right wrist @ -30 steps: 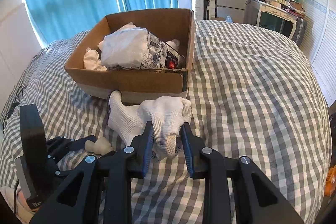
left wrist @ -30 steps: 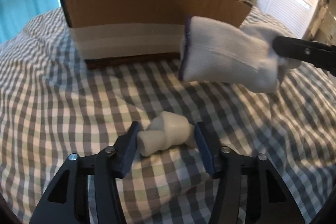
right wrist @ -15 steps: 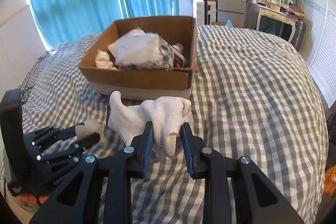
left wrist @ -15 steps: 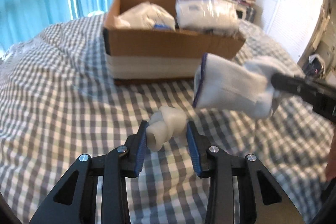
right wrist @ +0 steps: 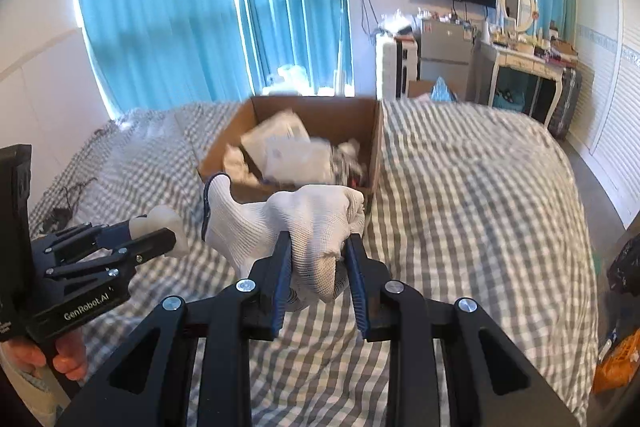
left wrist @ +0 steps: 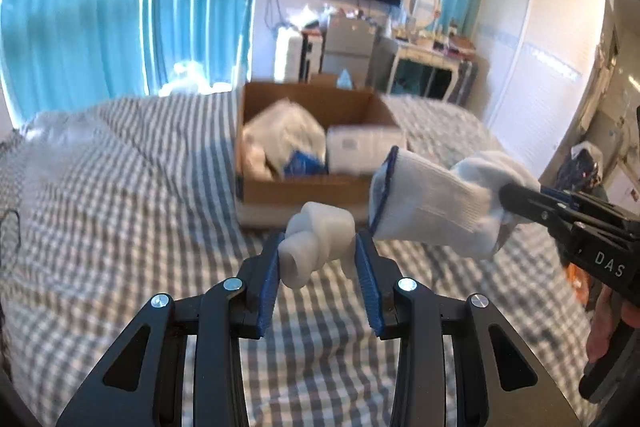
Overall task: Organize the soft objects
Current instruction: 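Carry both held items into the cardboard box and open both tools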
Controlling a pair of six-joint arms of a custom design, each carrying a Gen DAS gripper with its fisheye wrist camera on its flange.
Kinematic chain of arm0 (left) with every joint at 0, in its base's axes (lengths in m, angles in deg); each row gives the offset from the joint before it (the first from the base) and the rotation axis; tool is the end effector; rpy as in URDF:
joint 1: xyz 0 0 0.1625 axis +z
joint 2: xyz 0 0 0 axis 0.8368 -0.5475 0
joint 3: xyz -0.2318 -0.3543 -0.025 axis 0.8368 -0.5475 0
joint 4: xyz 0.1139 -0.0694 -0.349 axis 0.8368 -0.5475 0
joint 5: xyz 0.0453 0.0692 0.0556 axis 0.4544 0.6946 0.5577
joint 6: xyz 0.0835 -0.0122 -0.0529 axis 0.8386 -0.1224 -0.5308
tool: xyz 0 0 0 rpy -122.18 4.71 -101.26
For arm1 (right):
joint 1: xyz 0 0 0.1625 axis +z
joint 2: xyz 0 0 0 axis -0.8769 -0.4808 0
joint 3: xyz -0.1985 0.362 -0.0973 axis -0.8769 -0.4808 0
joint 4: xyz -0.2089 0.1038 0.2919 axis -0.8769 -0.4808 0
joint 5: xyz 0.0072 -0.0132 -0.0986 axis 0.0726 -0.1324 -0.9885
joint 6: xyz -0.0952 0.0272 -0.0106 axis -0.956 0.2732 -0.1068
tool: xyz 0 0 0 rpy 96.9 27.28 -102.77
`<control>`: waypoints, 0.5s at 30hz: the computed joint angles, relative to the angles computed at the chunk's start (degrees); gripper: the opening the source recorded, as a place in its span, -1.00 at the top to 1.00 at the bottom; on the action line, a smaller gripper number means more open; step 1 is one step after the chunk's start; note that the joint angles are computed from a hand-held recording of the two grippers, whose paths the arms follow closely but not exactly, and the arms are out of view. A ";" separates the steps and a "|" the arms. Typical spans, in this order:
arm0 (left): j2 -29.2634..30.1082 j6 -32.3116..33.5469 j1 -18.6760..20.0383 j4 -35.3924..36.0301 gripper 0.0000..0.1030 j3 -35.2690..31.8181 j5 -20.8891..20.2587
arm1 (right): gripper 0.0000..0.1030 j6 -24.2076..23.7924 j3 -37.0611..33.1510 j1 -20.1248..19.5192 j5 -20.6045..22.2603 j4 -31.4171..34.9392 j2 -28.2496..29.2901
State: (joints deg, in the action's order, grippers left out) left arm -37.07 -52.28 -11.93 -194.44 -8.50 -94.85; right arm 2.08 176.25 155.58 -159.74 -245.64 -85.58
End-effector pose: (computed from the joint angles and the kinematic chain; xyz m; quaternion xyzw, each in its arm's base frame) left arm -0.3791 -0.6461 0.1209 0.3104 0.8785 -0.3076 0.1929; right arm 0.1327 -0.5406 0.4045 0.1690 -0.8506 0.4034 0.2919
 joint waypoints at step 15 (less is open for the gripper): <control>17.93 9.95 3.87 14.53 0.31 -38.93 0.83 | 0.50 -5.16 -32.09 1.74 0.59 9.12 16.48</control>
